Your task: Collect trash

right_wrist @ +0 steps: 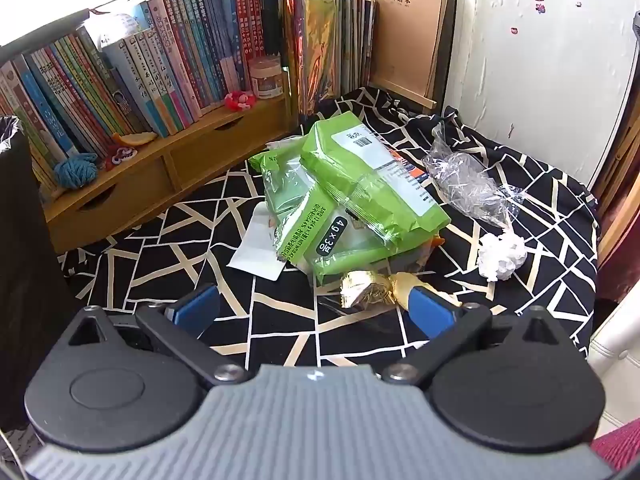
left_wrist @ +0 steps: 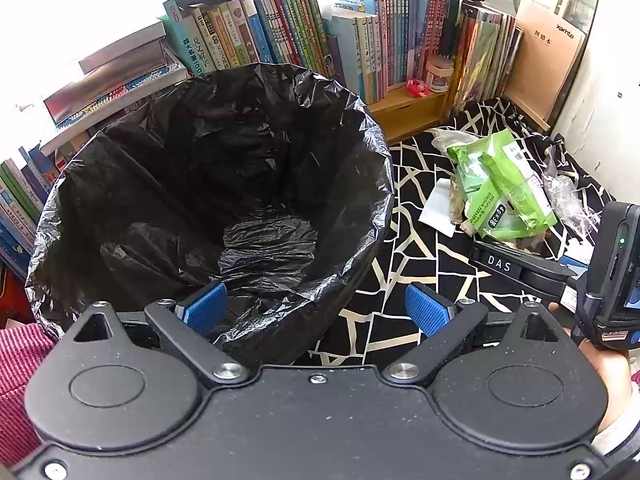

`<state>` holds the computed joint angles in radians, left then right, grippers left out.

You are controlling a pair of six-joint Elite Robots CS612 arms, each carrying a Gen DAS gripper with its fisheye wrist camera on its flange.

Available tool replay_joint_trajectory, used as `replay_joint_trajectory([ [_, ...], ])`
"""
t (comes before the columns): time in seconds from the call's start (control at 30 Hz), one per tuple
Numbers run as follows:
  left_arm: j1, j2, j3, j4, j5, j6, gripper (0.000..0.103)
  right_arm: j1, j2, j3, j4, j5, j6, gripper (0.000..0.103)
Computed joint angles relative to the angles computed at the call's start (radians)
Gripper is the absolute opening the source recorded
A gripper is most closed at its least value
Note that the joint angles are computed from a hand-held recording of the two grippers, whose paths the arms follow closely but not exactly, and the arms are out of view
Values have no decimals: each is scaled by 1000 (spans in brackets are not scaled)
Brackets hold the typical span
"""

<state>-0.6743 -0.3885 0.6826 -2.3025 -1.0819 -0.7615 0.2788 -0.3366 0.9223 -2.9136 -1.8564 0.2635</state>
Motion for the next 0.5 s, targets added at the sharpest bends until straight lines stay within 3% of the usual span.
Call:
replay_joint_trajectory([
  [0.5, -1, 0, 0, 0, 6, 0, 96, 2, 3, -6, 3, -6, -4, 103],
])
